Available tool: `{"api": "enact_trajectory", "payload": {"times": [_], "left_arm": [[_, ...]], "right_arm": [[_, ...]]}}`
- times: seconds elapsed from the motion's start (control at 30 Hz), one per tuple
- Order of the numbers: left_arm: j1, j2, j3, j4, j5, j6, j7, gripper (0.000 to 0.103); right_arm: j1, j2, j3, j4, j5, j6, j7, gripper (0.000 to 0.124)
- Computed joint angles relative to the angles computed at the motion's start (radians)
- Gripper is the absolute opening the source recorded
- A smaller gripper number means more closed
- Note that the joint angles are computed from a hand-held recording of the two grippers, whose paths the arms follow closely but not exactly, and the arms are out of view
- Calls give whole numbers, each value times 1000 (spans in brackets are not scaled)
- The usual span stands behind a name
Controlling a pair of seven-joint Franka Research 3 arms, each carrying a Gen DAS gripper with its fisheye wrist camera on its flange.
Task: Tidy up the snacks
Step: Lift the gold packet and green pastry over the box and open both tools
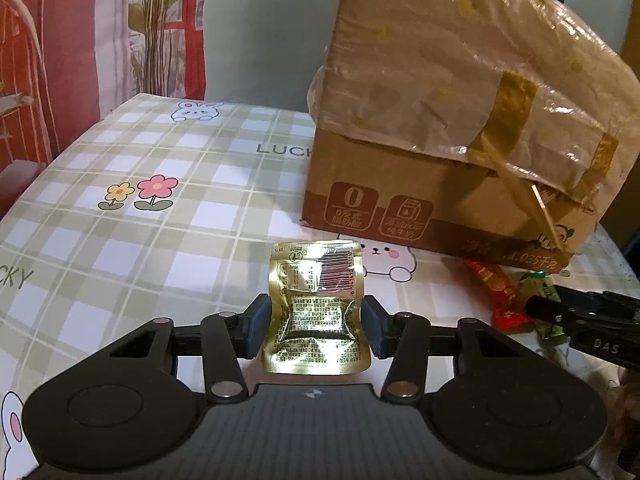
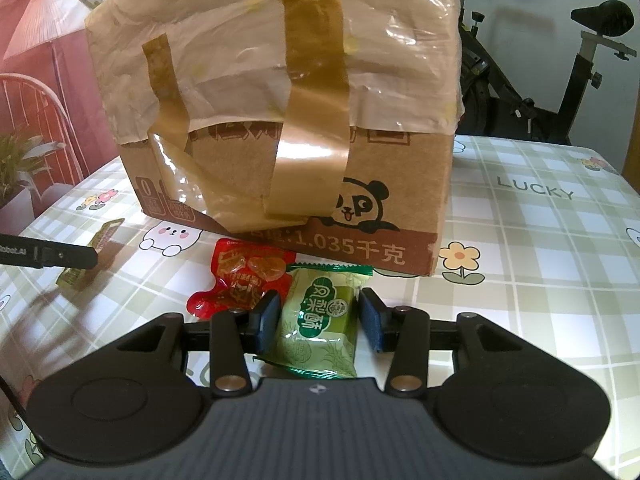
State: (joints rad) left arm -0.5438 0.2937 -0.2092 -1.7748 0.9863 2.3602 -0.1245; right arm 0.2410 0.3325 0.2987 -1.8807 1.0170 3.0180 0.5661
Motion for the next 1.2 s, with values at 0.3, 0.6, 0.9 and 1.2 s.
{"api": "enact_trajectory", "payload": {"times": [0.3, 0.6, 0.9, 1.2], "left_arm": [[-10, -33, -4, -20, 82, 23, -59, 52], [-9, -44, -10, -11, 153, 54, -83, 52], [-17, -69, -11, 51, 269, 34, -73, 52], [-12, 40, 22, 325, 332, 63, 33, 52]], "right_arm": [[-8, -64, -10, -36, 32, -65, -12, 45], [37, -168, -37, -81, 285, -99, -289, 45], [105, -231, -107, -25, 463, -184, -501, 45], [115, -153, -139, 221, 467, -201, -500, 45]]}}
